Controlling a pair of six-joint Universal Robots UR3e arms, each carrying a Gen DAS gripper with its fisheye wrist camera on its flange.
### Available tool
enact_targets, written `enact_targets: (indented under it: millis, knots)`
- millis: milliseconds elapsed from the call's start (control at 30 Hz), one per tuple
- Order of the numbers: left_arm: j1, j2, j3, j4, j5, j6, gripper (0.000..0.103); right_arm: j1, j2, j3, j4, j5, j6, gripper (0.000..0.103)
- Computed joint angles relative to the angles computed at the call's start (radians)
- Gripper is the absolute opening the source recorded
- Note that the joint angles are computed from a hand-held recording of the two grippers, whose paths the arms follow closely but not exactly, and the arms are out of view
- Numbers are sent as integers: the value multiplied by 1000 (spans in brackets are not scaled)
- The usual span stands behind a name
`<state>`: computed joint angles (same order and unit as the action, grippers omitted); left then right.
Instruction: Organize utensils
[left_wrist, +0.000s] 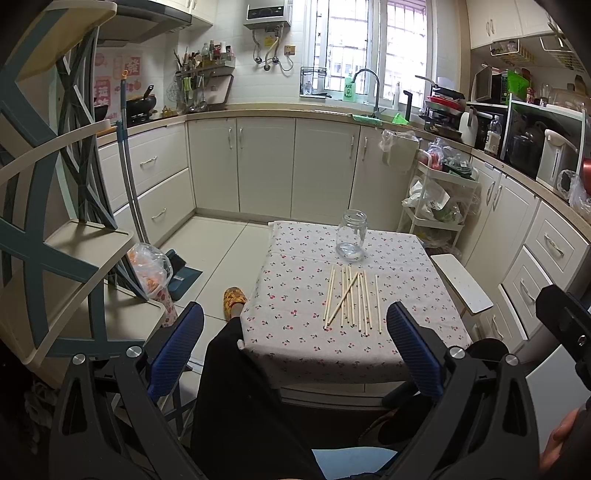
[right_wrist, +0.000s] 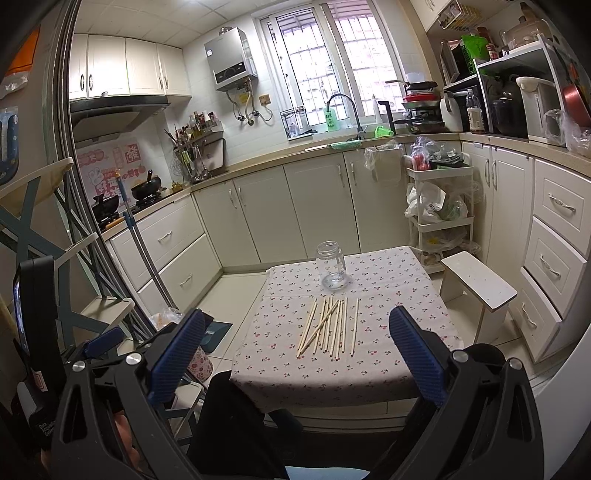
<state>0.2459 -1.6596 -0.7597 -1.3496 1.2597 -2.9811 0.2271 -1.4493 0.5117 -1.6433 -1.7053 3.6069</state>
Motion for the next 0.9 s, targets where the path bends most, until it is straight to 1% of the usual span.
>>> enact_targets:
  millis: [300, 467, 600, 733, 800, 833, 900]
  knots:
    - [-11, 2, -8, 5, 8, -5, 95, 2, 1, -1, 1, -1, 1, 96]
    - [-26, 17, -56, 37, 6, -6, 95, 10, 0, 10, -4, -7, 6, 96]
    - [-31, 0, -42, 26, 8, -7, 95, 27, 27, -8, -1, -16, 14, 96]
    - [-35, -38, 7, 1, 9, -8, 95, 22, 54, -32, 14, -2, 12, 96]
    - [-51, -85, 65, -24, 22, -13, 95, -12, 60, -43, 33, 32, -3, 96]
    - [-52, -108, 93, -33, 15, -15, 95, -22, 64, -37, 32, 41, -10, 96]
    - [-68, -165, 149, -41, 30, -26, 95, -42, 66, -3, 16, 52, -22, 96]
